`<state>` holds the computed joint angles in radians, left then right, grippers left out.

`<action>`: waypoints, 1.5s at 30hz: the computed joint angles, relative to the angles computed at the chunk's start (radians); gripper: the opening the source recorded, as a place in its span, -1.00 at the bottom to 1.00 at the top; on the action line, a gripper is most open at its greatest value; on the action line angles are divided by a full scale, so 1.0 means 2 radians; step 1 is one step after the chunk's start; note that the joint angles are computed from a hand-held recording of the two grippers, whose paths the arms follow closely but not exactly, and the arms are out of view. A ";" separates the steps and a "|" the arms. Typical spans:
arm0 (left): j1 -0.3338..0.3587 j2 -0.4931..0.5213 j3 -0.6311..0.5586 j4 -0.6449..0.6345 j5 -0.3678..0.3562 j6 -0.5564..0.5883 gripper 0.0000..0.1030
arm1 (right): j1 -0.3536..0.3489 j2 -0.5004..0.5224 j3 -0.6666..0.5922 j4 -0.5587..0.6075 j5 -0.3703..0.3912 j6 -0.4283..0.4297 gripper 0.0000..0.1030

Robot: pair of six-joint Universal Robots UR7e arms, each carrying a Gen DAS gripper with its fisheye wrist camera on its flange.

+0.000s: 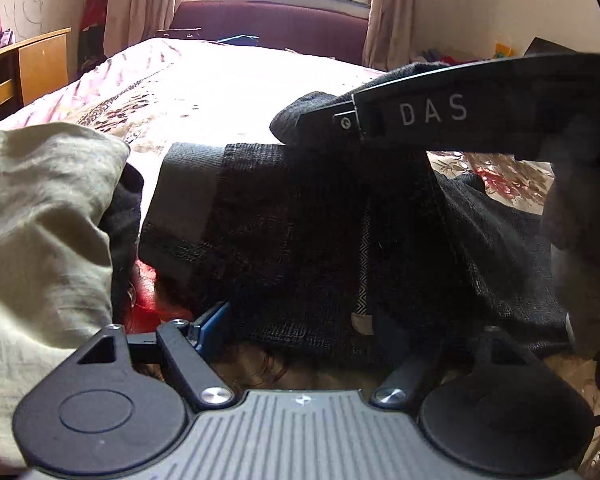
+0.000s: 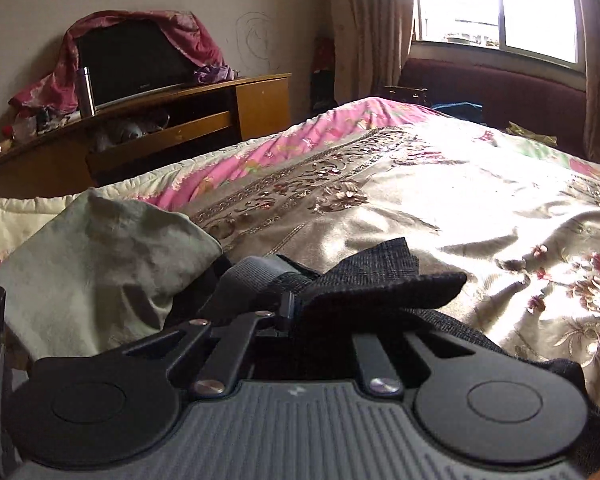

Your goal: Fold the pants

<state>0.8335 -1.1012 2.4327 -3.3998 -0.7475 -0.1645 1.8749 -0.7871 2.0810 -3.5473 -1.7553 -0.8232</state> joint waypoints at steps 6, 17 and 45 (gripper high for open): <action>0.012 -0.003 0.004 -0.026 -0.020 0.011 0.72 | 0.020 0.055 -0.011 -0.065 -0.044 -0.149 -0.84; 0.005 -0.024 0.032 -0.040 -0.023 -0.009 0.71 | 0.023 0.069 -0.023 -0.058 -0.032 -0.136 -0.63; -0.073 0.077 -0.066 0.001 -0.095 0.078 0.72 | -0.306 -0.284 0.075 0.231 0.183 0.280 -0.16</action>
